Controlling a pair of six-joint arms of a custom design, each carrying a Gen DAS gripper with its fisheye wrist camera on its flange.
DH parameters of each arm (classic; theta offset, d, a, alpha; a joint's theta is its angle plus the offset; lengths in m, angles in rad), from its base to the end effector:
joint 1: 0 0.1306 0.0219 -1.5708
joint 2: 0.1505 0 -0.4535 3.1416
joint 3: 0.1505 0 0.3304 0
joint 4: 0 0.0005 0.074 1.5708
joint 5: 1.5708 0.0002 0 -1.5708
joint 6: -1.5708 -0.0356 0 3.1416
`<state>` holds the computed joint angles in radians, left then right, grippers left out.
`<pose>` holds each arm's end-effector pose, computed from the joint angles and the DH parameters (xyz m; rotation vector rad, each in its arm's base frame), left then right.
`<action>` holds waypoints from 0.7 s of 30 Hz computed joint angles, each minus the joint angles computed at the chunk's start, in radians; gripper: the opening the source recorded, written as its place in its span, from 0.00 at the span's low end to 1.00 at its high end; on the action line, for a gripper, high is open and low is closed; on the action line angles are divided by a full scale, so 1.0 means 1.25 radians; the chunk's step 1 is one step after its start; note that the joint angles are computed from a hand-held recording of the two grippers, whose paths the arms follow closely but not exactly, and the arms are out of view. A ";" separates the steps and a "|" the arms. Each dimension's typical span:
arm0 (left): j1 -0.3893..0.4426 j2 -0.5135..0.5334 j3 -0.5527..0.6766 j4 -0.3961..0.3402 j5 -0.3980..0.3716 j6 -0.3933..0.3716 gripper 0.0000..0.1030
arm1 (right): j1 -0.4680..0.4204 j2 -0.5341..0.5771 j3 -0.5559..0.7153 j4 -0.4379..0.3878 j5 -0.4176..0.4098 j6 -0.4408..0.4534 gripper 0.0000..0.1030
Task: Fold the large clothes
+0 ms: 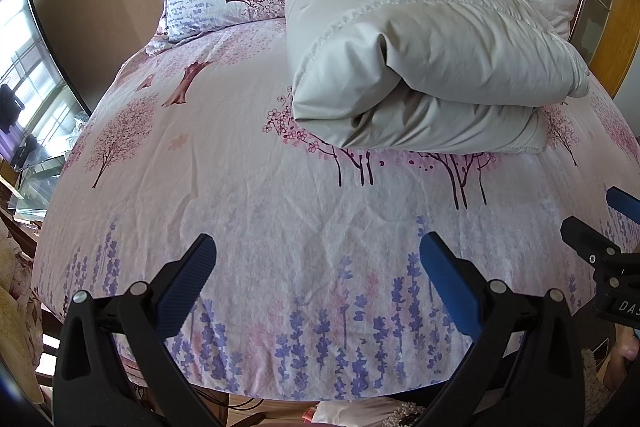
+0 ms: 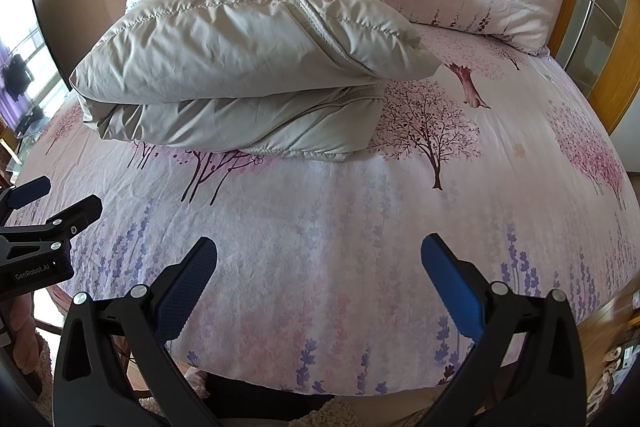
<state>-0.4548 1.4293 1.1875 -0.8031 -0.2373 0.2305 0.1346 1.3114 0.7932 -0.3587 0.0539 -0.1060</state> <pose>0.3638 -0.1691 0.4109 0.2056 2.5620 0.0561 0.3269 0.0418 0.3334 -0.0111 2.4464 0.0407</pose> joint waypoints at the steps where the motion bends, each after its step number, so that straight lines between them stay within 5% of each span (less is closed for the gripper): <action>1: 0.000 0.000 0.001 -0.001 0.001 0.000 0.98 | 0.000 0.000 0.000 0.000 0.000 0.000 0.99; 21: -0.003 -0.002 -0.006 0.005 -0.003 -0.003 0.98 | -0.003 0.000 0.001 0.000 -0.002 0.003 0.99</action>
